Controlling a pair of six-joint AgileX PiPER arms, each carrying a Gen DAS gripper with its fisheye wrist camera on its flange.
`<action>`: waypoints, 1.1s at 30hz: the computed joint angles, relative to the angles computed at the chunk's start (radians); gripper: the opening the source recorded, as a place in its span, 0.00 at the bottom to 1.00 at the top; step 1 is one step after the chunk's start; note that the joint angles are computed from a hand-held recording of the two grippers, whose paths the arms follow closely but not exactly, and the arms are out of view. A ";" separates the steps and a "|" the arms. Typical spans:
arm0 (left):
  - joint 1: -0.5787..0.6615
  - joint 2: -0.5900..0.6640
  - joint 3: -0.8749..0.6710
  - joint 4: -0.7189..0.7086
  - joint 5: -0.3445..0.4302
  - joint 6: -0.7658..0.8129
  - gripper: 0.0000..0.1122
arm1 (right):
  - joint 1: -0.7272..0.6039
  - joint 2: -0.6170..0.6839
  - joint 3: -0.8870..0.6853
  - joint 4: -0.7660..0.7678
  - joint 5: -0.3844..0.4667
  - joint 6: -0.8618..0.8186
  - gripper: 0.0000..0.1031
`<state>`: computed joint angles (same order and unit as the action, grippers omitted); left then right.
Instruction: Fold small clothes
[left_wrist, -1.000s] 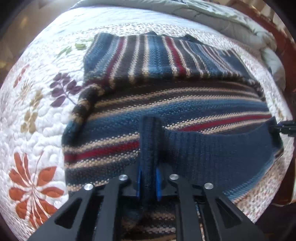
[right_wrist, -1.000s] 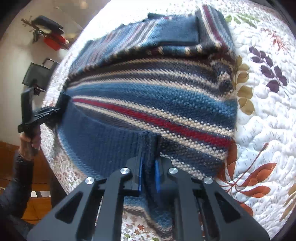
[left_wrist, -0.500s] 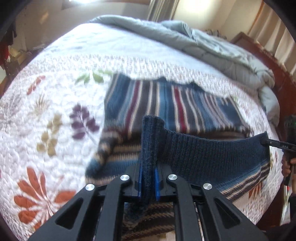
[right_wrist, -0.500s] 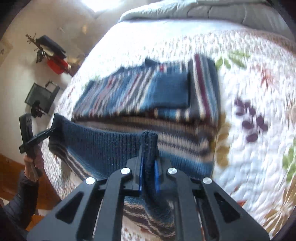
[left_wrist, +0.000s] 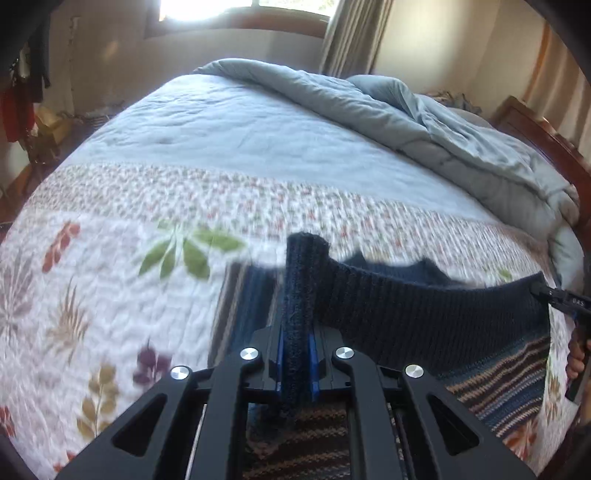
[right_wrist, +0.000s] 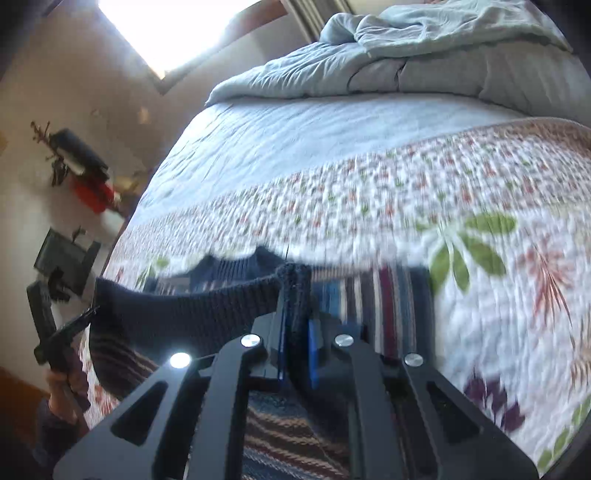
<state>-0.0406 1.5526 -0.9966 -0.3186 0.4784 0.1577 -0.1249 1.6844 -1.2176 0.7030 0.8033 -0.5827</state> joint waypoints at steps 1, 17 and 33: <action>-0.004 0.030 -0.036 0.031 0.004 -0.033 0.09 | 0.019 0.044 -0.047 -0.022 -0.023 0.037 0.08; -0.070 0.477 -0.357 0.337 0.043 -0.331 0.11 | 0.111 0.428 -0.332 -0.300 -0.110 0.330 0.12; 0.189 -0.172 0.276 0.098 0.113 0.109 0.57 | -0.293 -0.216 0.338 -0.100 0.229 -0.279 0.57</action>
